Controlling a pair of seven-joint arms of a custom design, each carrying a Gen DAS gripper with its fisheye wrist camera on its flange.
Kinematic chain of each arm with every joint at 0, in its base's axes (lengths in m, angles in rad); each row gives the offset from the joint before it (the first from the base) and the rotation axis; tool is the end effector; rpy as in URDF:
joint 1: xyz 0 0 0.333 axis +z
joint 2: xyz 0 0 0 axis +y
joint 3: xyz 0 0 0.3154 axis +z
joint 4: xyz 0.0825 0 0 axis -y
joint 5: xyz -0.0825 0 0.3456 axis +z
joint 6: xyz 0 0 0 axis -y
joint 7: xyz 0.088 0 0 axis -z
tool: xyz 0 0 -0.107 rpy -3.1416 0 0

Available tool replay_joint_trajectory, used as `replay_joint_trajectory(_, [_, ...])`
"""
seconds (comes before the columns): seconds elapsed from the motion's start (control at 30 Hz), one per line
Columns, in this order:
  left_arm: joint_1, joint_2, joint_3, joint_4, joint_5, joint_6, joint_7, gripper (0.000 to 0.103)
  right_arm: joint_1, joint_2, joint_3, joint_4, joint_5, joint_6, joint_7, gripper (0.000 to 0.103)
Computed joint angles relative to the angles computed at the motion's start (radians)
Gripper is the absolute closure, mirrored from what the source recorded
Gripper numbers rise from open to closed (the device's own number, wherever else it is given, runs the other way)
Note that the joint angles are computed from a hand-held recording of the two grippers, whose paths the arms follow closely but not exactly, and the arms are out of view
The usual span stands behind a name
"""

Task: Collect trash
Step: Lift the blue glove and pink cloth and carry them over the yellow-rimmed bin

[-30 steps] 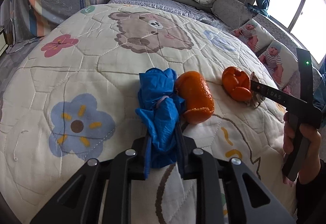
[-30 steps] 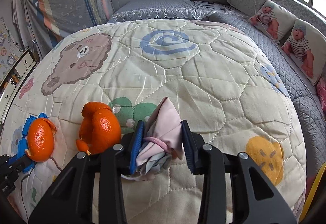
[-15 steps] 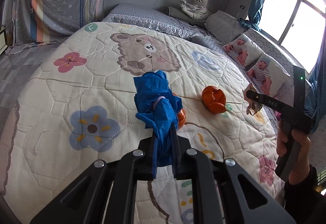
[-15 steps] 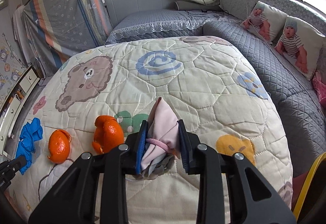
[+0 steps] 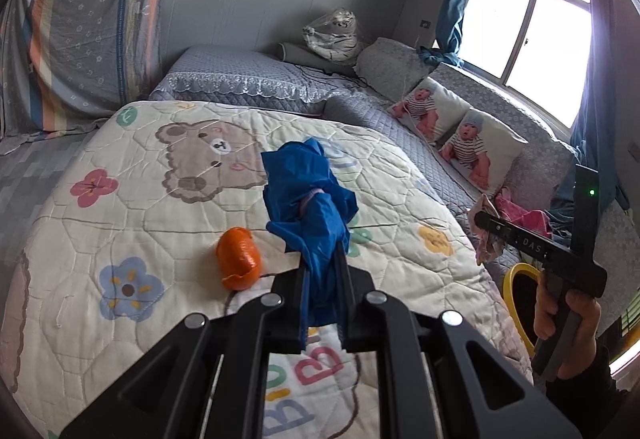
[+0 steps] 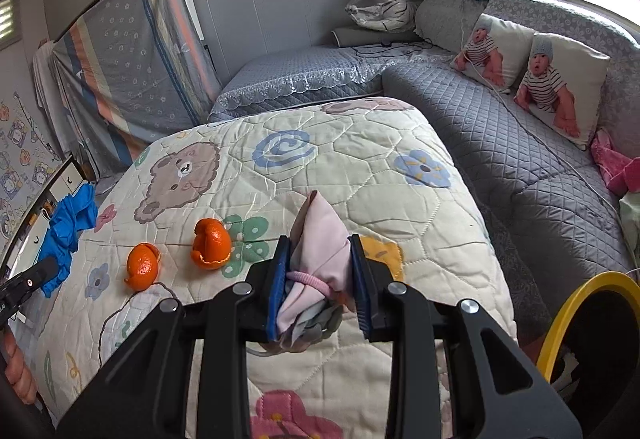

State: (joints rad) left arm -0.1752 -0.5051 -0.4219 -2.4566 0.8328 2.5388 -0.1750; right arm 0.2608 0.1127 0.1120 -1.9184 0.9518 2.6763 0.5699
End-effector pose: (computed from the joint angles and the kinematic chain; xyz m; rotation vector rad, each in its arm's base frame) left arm 0.3242 -0.2562 0.5320 -2.0715 1.1567 -0.9257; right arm 0.5619 0.1901 0.5135 -2.0158 1.0176 -0.2499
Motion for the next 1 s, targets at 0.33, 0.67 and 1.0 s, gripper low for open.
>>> replay_joint_trajectory(0.33, [-0.03, 0.3, -0.012, 0.299, 0.144, 0.009, 0.066, 0.094, -0.08, -0.05, -0.065, -0.058, 0.118, 0.01, -0.107, 0.076])
replay_joint_trajectory(0.67, [-0.175, 0.602, 0.063, 0.628, 0.208, 0.02, 0.207, 0.093, -0.172, -0.033, -0.112, -0.058, 0.202, 0.056, -0.148, 0.076])
replay_joint_trajectory(1.0, [-0.321, 0.819, 0.152, 0.902, 0.172, 0.022, 0.384, 0.093, -0.244, 0.006, -0.126, -0.065, 0.189, 0.142, -0.123, 0.076])
